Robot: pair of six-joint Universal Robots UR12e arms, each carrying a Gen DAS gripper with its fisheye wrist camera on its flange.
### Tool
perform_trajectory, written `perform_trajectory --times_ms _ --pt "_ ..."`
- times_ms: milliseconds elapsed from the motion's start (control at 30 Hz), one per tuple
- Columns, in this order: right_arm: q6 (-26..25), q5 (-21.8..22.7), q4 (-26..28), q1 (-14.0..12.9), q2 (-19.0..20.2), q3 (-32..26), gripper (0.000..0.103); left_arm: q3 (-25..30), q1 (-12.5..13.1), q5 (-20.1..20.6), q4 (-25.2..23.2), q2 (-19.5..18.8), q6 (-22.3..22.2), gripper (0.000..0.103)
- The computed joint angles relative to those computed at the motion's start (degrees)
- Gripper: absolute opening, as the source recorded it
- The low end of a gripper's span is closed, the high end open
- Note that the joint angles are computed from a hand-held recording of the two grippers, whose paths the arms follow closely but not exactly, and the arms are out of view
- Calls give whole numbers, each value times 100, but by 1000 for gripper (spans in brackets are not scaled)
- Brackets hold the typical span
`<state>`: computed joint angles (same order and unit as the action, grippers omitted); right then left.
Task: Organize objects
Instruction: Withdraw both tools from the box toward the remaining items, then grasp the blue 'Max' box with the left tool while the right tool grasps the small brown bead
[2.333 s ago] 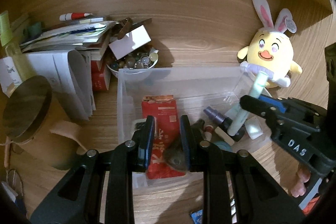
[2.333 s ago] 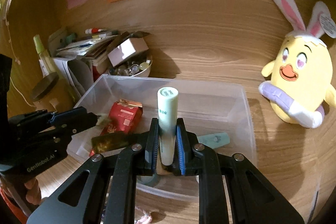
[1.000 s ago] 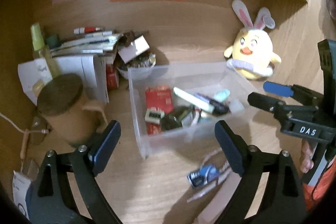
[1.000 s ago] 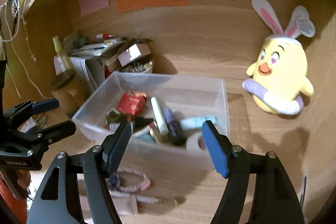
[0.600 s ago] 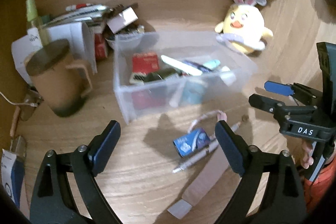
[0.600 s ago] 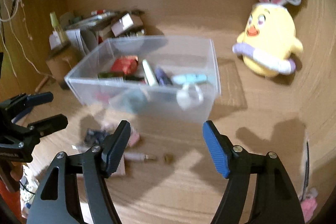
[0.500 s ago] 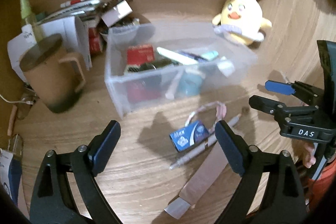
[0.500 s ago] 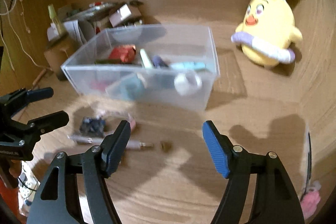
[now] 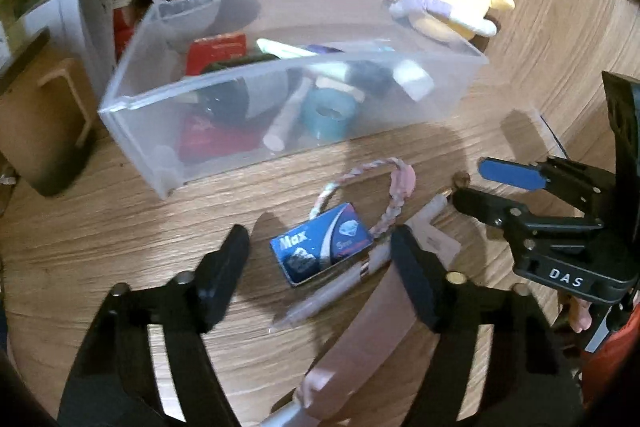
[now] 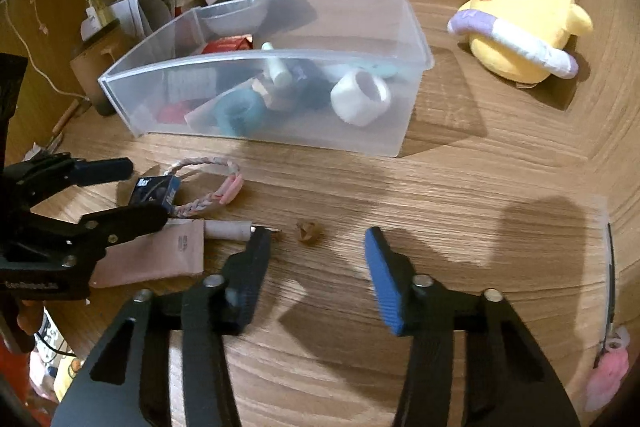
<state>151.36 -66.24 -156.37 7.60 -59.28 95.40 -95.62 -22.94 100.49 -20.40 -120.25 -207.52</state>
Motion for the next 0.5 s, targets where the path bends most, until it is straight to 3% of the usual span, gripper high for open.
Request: perform_trajectory --times_ms 200,267,500 --pt "31 2 -59 18 24 -22 19 -38 30 -170 194 -20 -142 64" --pt "33 16 -64 15 24 -22 13 -49 38 -219 256 -23 -150 53" --pt "134 92 -161 -2 35 -25 12 -73 32 -142 290 -20 -259 53"
